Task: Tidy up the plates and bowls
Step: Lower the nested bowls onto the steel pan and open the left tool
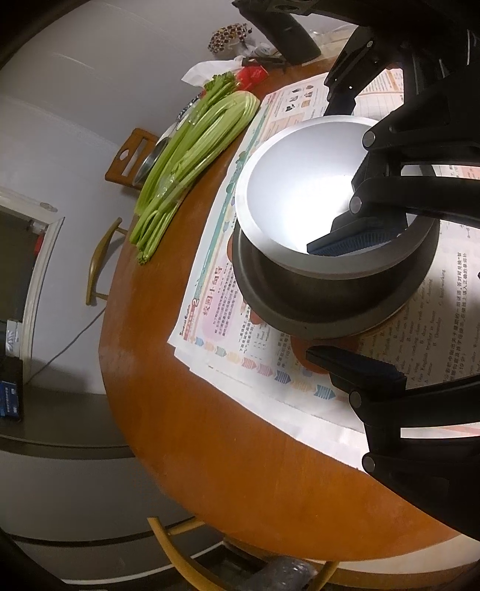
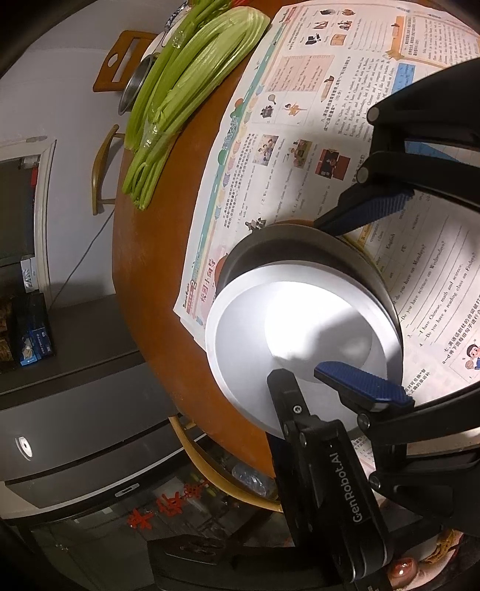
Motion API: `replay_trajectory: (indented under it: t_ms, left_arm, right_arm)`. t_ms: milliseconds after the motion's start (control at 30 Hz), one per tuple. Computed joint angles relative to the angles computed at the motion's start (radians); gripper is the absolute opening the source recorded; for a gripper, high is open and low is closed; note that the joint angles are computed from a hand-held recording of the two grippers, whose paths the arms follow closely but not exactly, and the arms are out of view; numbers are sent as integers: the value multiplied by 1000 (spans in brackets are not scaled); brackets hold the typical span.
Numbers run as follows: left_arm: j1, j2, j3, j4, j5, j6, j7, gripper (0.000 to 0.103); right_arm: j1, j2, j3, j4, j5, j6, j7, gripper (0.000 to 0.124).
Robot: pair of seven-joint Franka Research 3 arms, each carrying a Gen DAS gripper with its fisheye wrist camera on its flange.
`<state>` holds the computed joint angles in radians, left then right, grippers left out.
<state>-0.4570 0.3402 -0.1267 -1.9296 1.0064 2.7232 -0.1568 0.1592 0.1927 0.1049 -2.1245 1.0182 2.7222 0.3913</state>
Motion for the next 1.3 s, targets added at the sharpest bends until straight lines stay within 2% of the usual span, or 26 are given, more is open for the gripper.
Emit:
replay_trajectory:
  t_ms: [267,433,733,1033,1300]
  left_arm:
    - [-8,-19,-2,-14,19,-26,-27,51]
    - [-8,-43,-8,-33,61,-44,-73,51]
    - [-16,-108,-47,-70,149,-134,-171,52]
    - [-51,-160,-115,-121,228,-268,-275,60]
    - [-97,-156,-159,-153,204,-346,-356,62]
  right_arm:
    - [-2,-14,-1,-10,23,9,-16,71]
    - [-1,-31,1,-26,74,30,-68,71]
    - [5,-78,-12,-57,186,31,-171,71]
    - [29,-211,-55,-177,447,39,-459,71]
    - [53,-274,-82,-275,515,65,-561,71]
